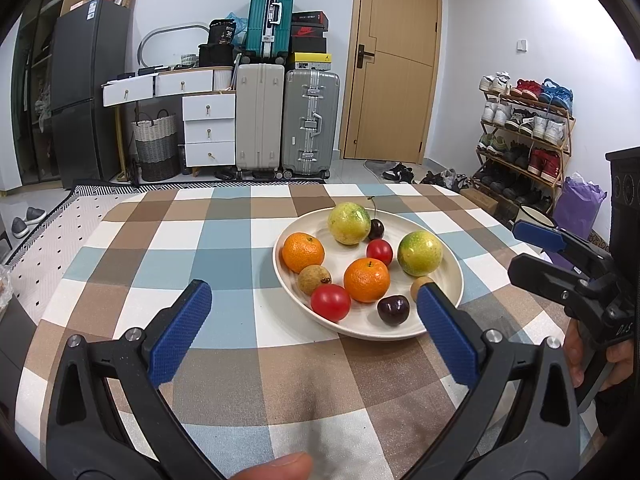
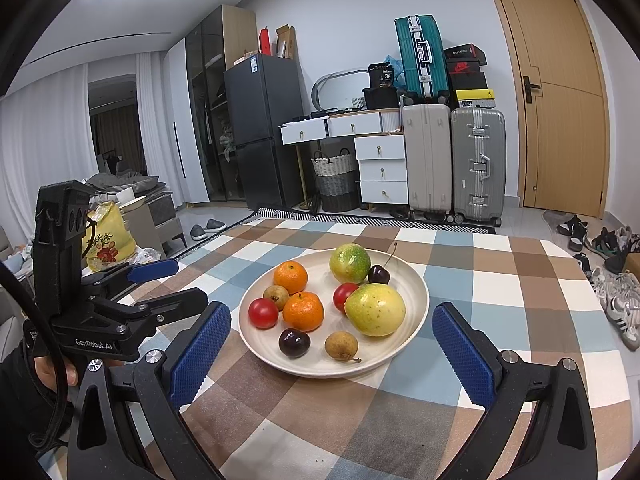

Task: Organize fruits

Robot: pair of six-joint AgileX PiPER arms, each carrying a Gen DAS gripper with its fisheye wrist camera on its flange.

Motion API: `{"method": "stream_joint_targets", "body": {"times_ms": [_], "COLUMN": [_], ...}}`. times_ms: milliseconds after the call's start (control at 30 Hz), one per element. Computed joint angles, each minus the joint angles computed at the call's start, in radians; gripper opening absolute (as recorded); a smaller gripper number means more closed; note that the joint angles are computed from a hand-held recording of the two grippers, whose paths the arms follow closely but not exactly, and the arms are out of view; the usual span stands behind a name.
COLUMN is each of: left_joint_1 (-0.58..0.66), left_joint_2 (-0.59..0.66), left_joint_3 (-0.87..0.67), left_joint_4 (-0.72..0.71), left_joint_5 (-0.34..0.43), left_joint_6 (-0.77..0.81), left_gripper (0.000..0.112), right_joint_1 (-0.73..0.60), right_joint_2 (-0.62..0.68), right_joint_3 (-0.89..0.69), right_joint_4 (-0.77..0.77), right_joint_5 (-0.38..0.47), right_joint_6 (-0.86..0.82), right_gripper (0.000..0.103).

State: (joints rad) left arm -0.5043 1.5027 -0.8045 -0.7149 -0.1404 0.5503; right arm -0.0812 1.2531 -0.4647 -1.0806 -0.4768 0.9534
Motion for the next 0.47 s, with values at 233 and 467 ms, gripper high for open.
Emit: {"method": "stream_joint_targets", "body": {"times_ms": [233,467], "left_joint_1": [-0.001,-0.003], "left_joint_2": [0.004,0.009], "left_joint_3": [0.0,-0.002], "left_joint_4": [0.034,0.017], "left_joint_5": [-0.004,-0.005], "left_joint_6": [-0.032,-0.018], "left_gripper": [0.102,0.102], "right_joint_1": [-0.003,-0.004], "right_joint_2": [0.0,0.0], "right_joint_3": [-0.001,-0.004], "right_joint_4": [-0.007,-0.013], "right_joint_5": [-0.001,-0.001], "right_joint_6": [0.006,0.012], "right_gripper": [0.103,0.103]}}
